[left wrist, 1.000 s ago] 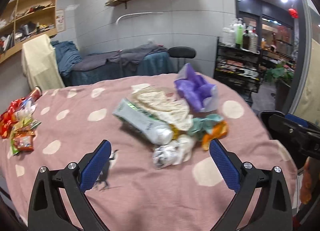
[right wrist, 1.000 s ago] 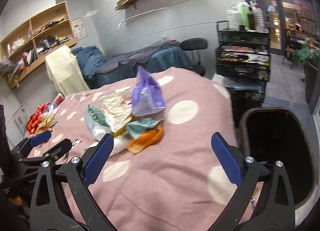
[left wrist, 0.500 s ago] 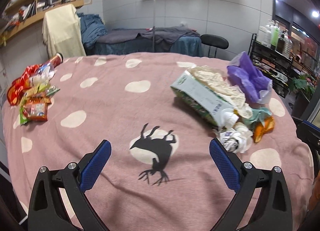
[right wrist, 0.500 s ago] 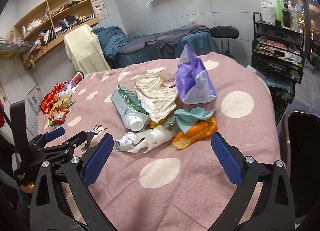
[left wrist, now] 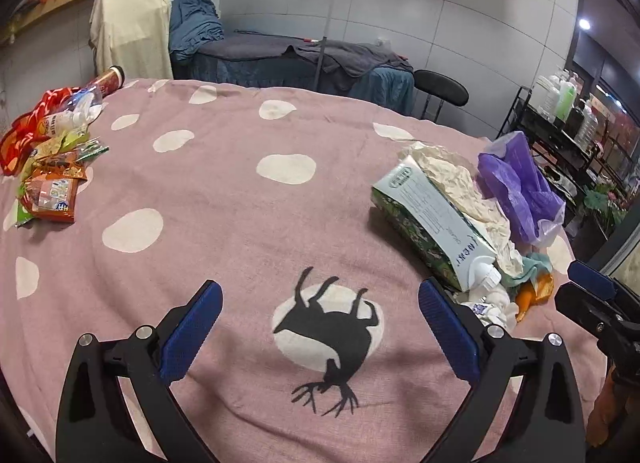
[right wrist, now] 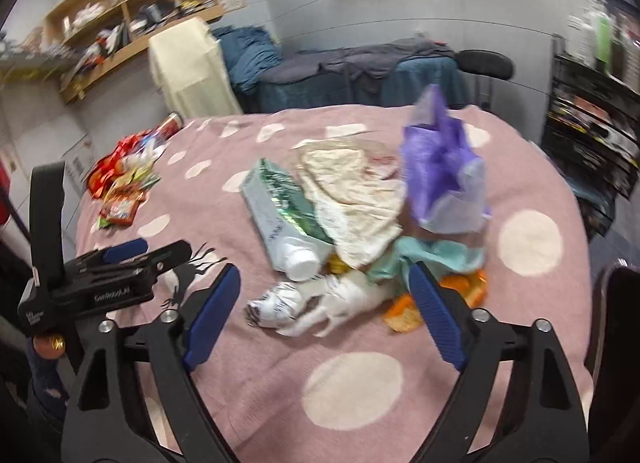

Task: Collect trash
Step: 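Grasp the green-and-white milk carton with the right tool and lift it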

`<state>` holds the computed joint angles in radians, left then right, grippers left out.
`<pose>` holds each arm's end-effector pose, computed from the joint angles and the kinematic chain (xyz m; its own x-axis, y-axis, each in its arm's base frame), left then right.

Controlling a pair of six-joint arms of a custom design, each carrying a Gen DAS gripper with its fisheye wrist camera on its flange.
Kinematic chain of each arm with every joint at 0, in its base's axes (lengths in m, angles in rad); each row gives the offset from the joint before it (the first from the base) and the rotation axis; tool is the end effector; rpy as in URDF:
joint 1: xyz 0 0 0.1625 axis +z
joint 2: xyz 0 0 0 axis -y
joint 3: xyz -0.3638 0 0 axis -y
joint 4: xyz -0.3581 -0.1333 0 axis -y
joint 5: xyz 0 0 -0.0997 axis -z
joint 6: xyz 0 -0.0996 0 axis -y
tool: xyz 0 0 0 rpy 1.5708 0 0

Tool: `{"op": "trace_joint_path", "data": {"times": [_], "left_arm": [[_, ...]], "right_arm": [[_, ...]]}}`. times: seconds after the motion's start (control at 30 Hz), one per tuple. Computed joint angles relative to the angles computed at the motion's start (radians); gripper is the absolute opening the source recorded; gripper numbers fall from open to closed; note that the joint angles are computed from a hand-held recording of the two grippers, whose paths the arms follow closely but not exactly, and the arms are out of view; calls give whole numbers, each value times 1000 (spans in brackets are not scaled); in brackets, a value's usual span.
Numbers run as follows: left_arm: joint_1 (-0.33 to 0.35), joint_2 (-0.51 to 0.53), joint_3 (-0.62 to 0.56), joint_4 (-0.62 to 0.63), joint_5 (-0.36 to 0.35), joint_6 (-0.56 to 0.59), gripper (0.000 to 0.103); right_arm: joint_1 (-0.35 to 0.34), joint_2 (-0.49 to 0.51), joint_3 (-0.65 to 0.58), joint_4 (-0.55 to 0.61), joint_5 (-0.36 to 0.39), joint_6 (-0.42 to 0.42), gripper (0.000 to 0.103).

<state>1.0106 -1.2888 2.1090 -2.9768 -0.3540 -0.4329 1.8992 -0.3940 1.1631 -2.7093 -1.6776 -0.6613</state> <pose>-0.0458 -0.4997 0.2764 -0.7025 -0.5277 -0.4776 0.1631 0.5338 -0.8298 0.3490 -0.6438 -0.0033 -0.5678 -0.7664 0.3002 -0.8230 0.5220 -0.2239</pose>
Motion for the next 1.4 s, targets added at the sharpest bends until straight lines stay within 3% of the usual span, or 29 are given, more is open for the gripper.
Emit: {"op": "trace_joint_path", "data": {"times": [0.1, 0.27, 0.37, 0.53, 0.63, 0.73, 0.87, 1.2, 1.4], "left_arm": [[6, -48, 23, 61, -43, -43, 97], [-4, -72, 58, 104, -46, -68, 97], [-5, -77, 68, 113, -51, -67, 97], [-2, -70, 64, 122, -58, -48, 97], [-2, -62, 58, 129, -60, -43, 97], [-4, -53, 53, 132, -63, -37, 97], [-11, -46, 51, 133, -65, -24, 97], [-23, -19, 33, 98, -118, 54, 97], [-17, 20, -6, 100, -175, 114, 97]], "right_arm": [[23, 72, -120, 106, -27, -60, 76], [59, 251, -409, 279, -104, -109, 57], [75, 332, -525, 329, -151, -150, 56], [104, 434, -607, 225, -281, -286, 57], [105, 522, -754, 304, -322, -302, 57], [101, 562, -839, 359, -311, -286, 56], [97, 502, -732, 302, -277, -268, 55], [68, 191, -299, 122, -32, -166, 55], [36, 46, -126, 22, 42, -83, 55]]}}
